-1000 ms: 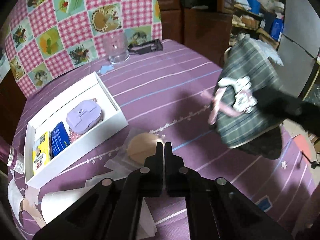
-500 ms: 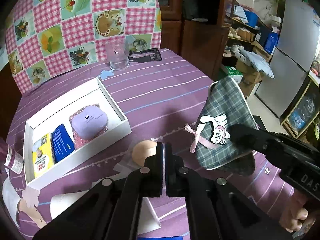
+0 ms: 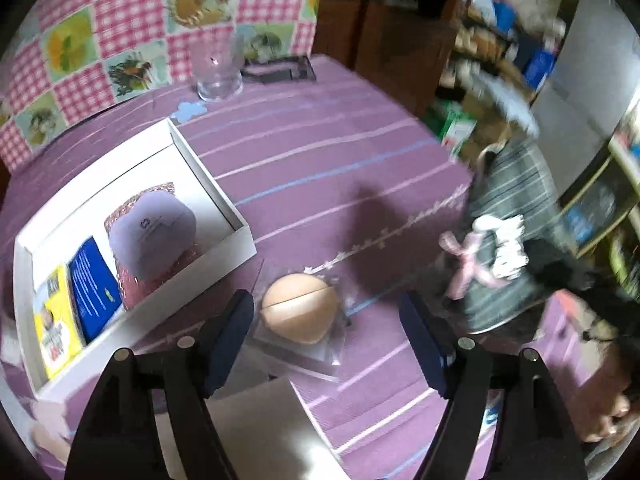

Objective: Organize soft objects
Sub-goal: 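Grasp the beige puff in the clear bag with the left gripper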

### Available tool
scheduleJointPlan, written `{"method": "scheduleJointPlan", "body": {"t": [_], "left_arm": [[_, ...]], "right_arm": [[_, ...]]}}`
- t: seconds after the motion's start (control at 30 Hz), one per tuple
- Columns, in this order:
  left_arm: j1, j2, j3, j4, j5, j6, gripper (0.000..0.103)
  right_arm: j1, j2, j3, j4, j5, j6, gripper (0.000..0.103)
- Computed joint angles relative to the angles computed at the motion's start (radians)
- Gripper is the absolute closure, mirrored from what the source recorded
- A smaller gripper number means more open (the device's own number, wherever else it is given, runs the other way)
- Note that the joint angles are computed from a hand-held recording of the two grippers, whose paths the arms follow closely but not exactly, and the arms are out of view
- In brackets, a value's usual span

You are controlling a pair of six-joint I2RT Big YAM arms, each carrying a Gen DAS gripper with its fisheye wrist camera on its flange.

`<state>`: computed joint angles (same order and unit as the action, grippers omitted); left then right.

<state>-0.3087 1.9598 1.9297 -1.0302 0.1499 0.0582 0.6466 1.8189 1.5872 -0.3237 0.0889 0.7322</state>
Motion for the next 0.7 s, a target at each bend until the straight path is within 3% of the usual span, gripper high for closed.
{"method": "scheduleJointPlan", "body": {"t": [0.07,0.23,0.33,0.5,0.7], "left_arm": [[-0.016,0.045,0.062,-0.065,-0.070,0.026,0.027],[-0.035,0.165,0.206,-0.228,-0.130,0.039,0.028],[-0.028,0.196,0.262,-0.285,-0.107,-0.007,0.028],[-0.029,0.167,0.215,-0.235,-0.119,-0.042,0.049],[-0.026,0.100,0.094,-0.123,-0.118,-0.061,0.063]], "right_arm": [[-0.006,-0.003,-0.009,0.010,-0.017,0.016,0.095],[-0.015,-0.010,-0.023,0.032,-0.041,0.033,0.095],[-0.013,-0.011,-0.023,0.031,-0.041,0.032,0.095],[-0.014,-0.011,-0.022,0.030,-0.040,0.030,0.095],[-0.009,-0.005,-0.004,-0.006,-0.023,0.008,0.095]]}}
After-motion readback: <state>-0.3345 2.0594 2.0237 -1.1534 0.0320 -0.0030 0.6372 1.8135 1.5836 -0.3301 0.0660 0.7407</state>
